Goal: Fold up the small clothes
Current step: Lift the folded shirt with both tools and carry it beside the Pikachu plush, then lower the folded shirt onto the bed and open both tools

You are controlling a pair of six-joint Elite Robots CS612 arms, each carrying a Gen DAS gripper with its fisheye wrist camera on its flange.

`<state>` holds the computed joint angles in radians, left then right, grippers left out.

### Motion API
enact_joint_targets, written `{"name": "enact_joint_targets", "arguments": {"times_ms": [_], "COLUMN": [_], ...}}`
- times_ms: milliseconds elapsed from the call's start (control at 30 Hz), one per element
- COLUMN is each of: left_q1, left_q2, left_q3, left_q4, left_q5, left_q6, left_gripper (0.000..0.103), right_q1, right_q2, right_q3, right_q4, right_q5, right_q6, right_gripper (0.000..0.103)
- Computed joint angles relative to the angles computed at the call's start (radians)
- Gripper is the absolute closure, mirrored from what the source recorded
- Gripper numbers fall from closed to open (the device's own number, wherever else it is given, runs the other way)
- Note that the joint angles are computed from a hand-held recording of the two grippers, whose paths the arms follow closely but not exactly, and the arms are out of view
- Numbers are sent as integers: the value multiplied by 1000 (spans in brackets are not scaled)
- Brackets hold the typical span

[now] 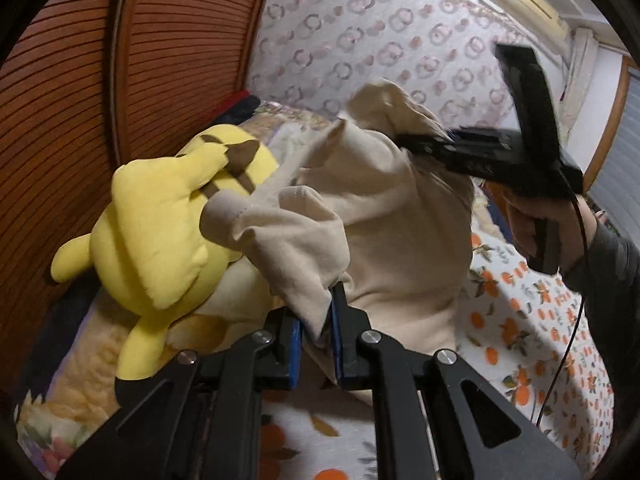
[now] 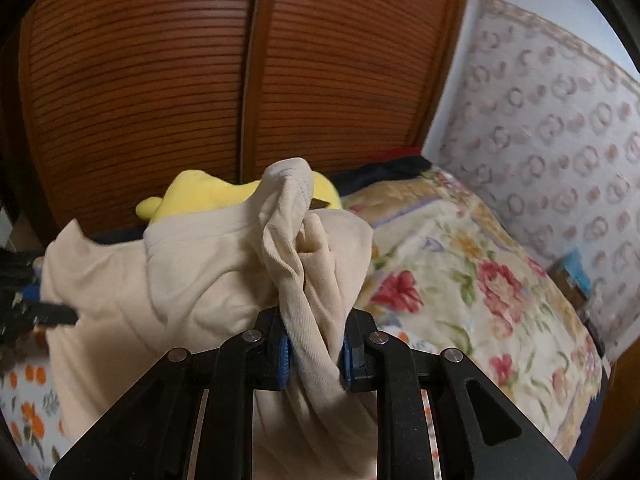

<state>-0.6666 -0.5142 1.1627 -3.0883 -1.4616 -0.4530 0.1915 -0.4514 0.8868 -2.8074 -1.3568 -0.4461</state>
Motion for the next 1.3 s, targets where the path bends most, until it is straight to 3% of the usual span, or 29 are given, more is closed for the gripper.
{"name": "enact_joint_targets", "arguments": {"times_ms": [100,167,233,500,667,733,767,800,833,900,1000,1167,1233,1300], "left_q1": [-2,-2,-7,-6,-5,-5,-6,-6,-6,-6,-10,-19,-24,-32], "left_q2": [-8,-5,-8,-13,-22,-26,-28,-30,-32,-35,-41,-48,-51,-57], "left_q3": [21,19,23,25,32,36,40,42,44,49,57,64,66,71], "left_q4": [15,33,33,42,38,32,27,22,20,15,6,-23,-28,-41], "left_q5": [10,13,28,28,20,22,23,23,20,9,24,46,63,97], "left_q6": [-13,-18,-11,3,25,34,36,36,36,38,53,72,80,103], "left_gripper": [93,93,93,90,75,68,62,61,59,58,56,56,56,56], "right_q1": [6,5,0,-46,-55,-57,-59,-60,-63,-61,-45,-42,-44,-45], "right_q2": [47,59,60,-5,-33,-34,-34,-33,-33,-34,-38,-44,-55,-76], "right_q3": [-93,-112,-117,-10,68,76,76,74,72,74,105,105,119,151], "right_q4": [94,100,88,95,109,109,112,118,126,98,-77,-102,-102,-113], "right_q5": [2,-25,-52,-5,29,43,54,69,90,84,-40,-105,-114,-128], "right_q6": [6,51,119,273,319,328,330,329,320,290,278,328,349,353], "right_gripper": [82,75,62,56,56,61,68,88,97,103,103,99,88,88]}}
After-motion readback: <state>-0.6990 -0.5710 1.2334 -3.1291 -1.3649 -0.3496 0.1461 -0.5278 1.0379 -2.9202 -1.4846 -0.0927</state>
